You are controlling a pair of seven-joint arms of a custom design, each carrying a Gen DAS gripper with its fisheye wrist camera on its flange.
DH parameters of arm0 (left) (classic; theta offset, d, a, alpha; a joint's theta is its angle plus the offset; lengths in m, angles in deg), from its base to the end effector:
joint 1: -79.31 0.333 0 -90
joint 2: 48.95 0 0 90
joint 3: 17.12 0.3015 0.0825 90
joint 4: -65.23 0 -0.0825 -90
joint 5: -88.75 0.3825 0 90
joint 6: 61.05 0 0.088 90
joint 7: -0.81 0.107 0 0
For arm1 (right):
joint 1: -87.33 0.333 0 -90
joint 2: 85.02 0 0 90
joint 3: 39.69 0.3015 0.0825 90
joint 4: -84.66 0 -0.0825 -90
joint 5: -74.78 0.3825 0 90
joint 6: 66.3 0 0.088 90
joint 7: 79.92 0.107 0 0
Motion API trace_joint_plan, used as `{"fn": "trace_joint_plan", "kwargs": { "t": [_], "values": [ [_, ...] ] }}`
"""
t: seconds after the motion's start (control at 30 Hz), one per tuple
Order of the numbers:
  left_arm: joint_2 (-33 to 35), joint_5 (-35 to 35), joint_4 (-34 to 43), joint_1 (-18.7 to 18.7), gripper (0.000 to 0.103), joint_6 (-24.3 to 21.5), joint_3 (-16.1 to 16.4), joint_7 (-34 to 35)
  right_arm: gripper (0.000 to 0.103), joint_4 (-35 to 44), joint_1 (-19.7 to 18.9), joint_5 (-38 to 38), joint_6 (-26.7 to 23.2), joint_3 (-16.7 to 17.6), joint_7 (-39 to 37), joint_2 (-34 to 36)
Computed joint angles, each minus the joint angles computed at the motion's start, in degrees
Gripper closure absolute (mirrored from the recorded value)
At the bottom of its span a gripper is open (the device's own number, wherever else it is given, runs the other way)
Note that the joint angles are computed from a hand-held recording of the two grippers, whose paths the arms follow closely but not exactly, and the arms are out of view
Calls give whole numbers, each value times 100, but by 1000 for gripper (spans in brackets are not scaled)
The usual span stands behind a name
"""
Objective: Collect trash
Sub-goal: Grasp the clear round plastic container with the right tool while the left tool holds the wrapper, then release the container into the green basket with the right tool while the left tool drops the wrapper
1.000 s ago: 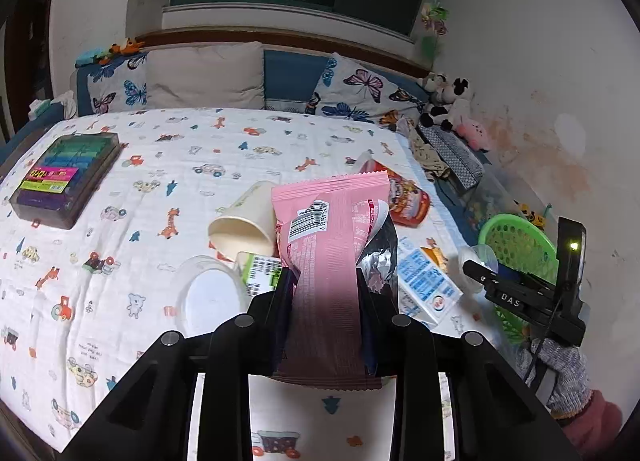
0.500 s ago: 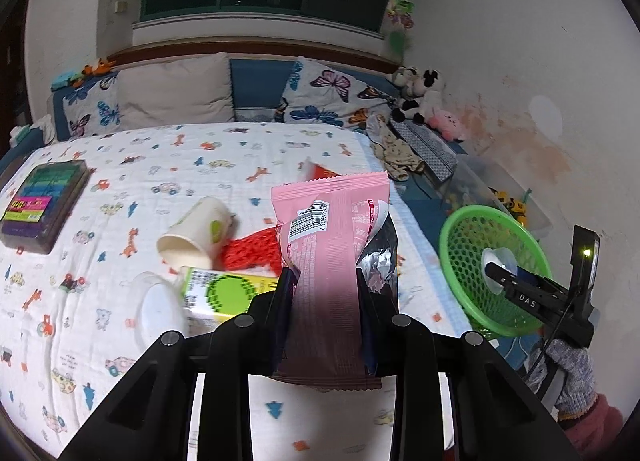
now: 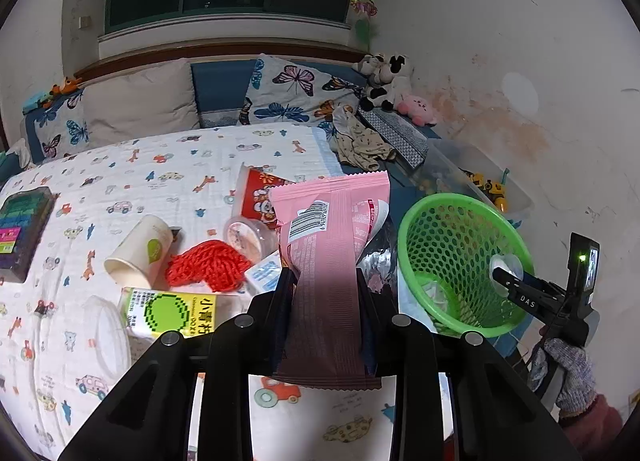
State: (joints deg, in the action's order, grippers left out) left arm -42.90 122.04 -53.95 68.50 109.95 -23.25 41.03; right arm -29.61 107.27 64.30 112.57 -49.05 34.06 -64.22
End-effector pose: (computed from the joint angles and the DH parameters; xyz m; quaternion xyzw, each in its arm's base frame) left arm 0.5682 -0.2116 0.4507 -0.6606 0.6341 -0.3369 0.2190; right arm 0.6336 0.1426 0.3576 -0.6491 0.6612 -0.2263 0.3004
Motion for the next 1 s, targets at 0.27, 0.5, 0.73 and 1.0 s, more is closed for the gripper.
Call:
{"fn": "trace_joint_plan", "kwargs": {
  "t": [0.27, 0.5, 0.73, 1.0],
  "values": [
    [282, -333, 329, -95, 74, -109, -66, 428, 43, -105, 236, -170, 8, -461, 336, 10],
    [474, -709, 536, -195, 74, -123, -95, 886, 43, -168, 555, -512, 109, -870, 628, -19],
    [647, -1157, 781, -286, 74, -152, -142, 1453, 43, -478, 584, -334, 481, -902, 556, -279],
    [972, -1800, 1226, -296, 74, -247, -379, 2246, 43, -778, 879, -34, 640, -1243, 318, -573]
  ]
}}
